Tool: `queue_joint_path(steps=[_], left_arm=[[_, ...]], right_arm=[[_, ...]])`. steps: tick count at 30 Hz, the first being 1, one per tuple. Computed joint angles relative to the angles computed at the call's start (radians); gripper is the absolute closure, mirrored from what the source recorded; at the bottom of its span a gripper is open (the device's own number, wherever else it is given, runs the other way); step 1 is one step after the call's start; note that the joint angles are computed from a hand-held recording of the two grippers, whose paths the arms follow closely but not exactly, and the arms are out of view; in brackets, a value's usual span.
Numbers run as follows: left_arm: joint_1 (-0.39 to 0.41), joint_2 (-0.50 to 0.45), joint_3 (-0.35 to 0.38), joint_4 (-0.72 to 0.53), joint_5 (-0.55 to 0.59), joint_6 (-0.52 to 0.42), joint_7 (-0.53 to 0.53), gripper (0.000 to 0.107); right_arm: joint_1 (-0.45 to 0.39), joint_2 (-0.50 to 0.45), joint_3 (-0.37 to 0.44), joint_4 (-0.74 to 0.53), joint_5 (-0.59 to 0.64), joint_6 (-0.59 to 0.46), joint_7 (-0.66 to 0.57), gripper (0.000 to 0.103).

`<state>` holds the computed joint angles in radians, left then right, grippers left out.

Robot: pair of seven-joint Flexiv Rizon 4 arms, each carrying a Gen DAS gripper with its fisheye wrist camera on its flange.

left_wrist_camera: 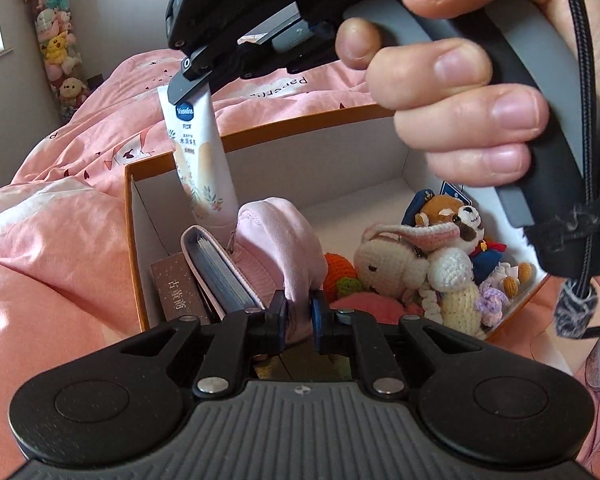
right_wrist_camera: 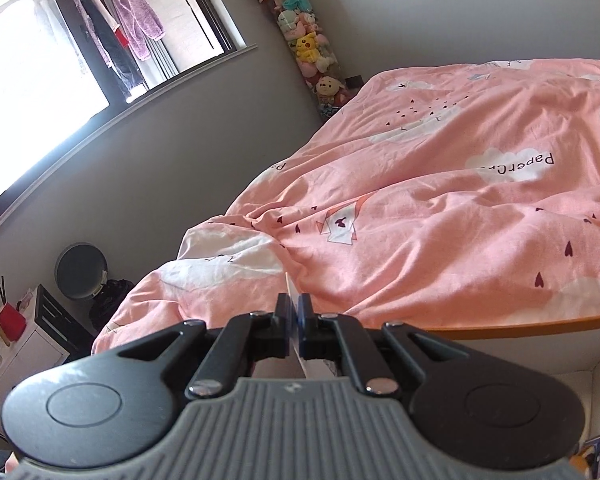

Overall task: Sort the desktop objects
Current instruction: 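Open both tools to release the pouch and tube inside the box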

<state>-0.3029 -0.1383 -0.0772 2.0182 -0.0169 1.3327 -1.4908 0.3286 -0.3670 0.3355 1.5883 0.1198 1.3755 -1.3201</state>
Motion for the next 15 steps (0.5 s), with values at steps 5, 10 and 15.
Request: queue_joint_path(steps=[5, 10, 15], left_arm=[[0.012, 0.017, -0.015, 0.047, -0.064, 0.05, 0.035, 0.09], [0.022, 0.068, -0.059, 0.138, -0.283, 0.106, 0.175, 0.083], [0.005, 0.124, -0.02, 0.169, -0.225, 0.123, 0.108, 0.082]], right_arm=[[0.025, -0.019, -0.007, -0.015, -0.001, -0.038, 0.04, 0.1], [0.032, -0.027, -0.001, -0.022, 0.01, -0.085, 0.055, 0.099], [0.03, -0.033, 0.009, -0.039, 0.045, -0.153, 0.059, 0.098]])
